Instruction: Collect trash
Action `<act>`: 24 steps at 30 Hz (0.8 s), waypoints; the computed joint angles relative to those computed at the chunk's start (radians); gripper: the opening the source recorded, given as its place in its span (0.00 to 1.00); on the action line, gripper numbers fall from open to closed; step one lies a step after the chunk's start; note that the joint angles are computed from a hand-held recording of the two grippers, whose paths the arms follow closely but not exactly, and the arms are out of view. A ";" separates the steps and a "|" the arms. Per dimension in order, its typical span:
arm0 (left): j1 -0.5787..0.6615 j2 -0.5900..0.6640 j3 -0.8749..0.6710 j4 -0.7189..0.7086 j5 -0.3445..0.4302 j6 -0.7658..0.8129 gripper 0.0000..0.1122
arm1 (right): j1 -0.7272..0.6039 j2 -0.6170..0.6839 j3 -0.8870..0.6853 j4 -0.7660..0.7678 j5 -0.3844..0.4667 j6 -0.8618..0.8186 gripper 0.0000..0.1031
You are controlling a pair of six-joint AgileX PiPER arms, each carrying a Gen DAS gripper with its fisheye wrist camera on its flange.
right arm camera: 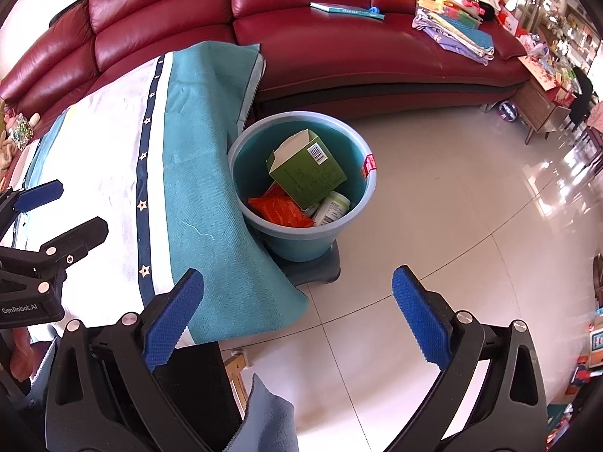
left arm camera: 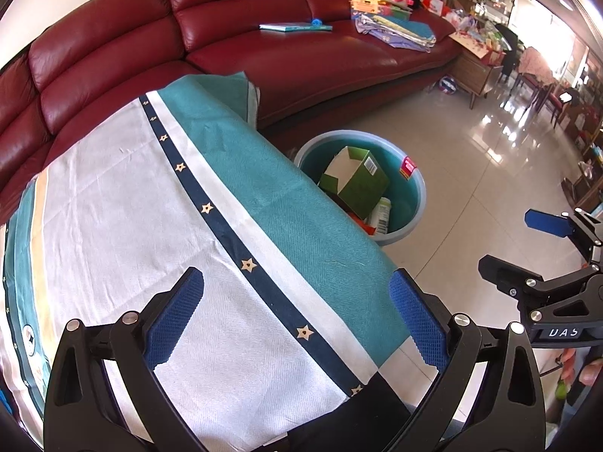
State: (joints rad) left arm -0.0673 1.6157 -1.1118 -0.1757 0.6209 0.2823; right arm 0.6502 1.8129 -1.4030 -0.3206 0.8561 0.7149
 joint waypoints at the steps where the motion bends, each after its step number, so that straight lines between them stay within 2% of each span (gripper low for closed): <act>1: 0.000 0.001 -0.002 -0.001 0.004 -0.001 0.88 | 0.001 0.005 -0.003 0.001 0.000 0.001 0.93; 7: 0.003 0.014 -0.003 0.001 0.001 -0.006 0.88 | -0.012 0.025 -0.012 0.021 -0.008 -0.012 0.93; 10: 0.004 0.009 0.010 -0.004 -0.024 -0.002 0.88 | -0.015 0.032 -0.013 0.027 -0.012 -0.019 0.93; 14: 0.013 0.004 0.021 -0.074 -0.031 0.067 0.88 | -0.018 0.040 -0.015 0.032 -0.016 -0.020 0.93; 24: 0.000 0.025 0.010 -0.027 -0.024 0.019 0.88 | -0.027 0.056 -0.024 0.039 -0.013 -0.030 0.93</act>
State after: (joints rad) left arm -0.0669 1.6410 -1.1014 -0.2022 0.5972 0.3016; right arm 0.6230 1.8692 -1.4267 -0.2818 0.8429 0.6847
